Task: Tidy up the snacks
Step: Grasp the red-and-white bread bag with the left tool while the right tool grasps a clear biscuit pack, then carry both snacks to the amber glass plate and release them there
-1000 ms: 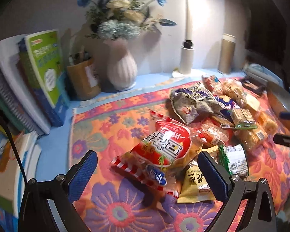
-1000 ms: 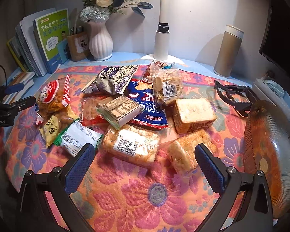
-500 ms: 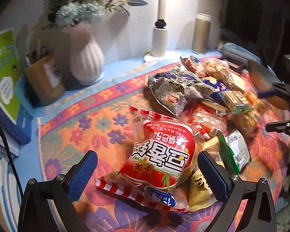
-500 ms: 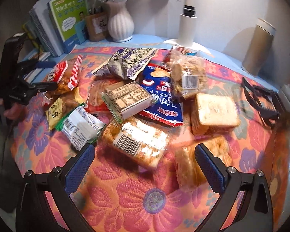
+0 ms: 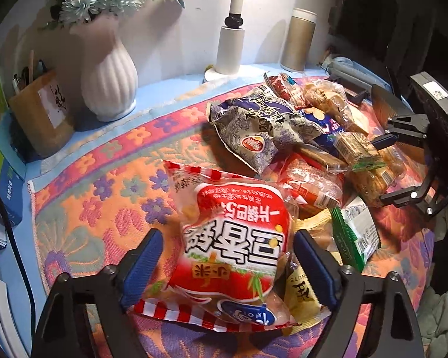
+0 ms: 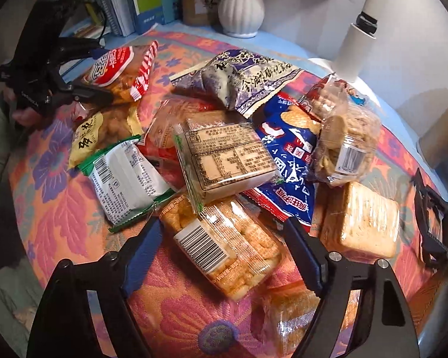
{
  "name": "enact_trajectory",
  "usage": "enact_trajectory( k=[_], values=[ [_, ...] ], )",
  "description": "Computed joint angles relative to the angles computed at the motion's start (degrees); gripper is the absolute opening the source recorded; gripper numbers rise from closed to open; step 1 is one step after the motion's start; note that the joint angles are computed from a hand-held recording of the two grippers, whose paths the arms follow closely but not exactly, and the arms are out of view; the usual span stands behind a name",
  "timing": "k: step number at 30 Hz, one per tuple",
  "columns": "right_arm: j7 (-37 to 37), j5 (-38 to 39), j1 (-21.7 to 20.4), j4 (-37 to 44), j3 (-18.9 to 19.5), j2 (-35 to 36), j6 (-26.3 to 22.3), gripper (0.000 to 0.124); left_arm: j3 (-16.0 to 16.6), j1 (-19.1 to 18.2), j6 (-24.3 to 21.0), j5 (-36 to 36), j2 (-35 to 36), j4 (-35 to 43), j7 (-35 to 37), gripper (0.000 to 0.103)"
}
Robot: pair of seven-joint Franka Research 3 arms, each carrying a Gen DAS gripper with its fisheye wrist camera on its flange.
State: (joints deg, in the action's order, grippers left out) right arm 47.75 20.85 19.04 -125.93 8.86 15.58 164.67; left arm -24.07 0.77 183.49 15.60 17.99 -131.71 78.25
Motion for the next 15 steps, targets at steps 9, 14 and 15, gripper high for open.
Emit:
enact_trajectory(
  k=[9, 14, 15],
  values=[
    [5.6, 0.9, 1.0, 1.4, -1.3, -0.4, -5.8, 0.055, 9.1, -9.4, -1.7, 0.0, -3.2, -1.4, -6.4, 0.064],
    [8.8, 6.0, -0.3, -0.4, -0.4, -3.0, -9.8, 0.048, 17.5, -17.4, -1.6, 4.3, -6.4, -4.1, -13.7, 0.061],
    [9.9, 6.1, 0.0, -1.5, -0.6, -3.7, -9.5, 0.048, 19.2, -19.0, -1.5, 5.8, -7.1, -4.7, -15.4, 0.061]
  ],
)
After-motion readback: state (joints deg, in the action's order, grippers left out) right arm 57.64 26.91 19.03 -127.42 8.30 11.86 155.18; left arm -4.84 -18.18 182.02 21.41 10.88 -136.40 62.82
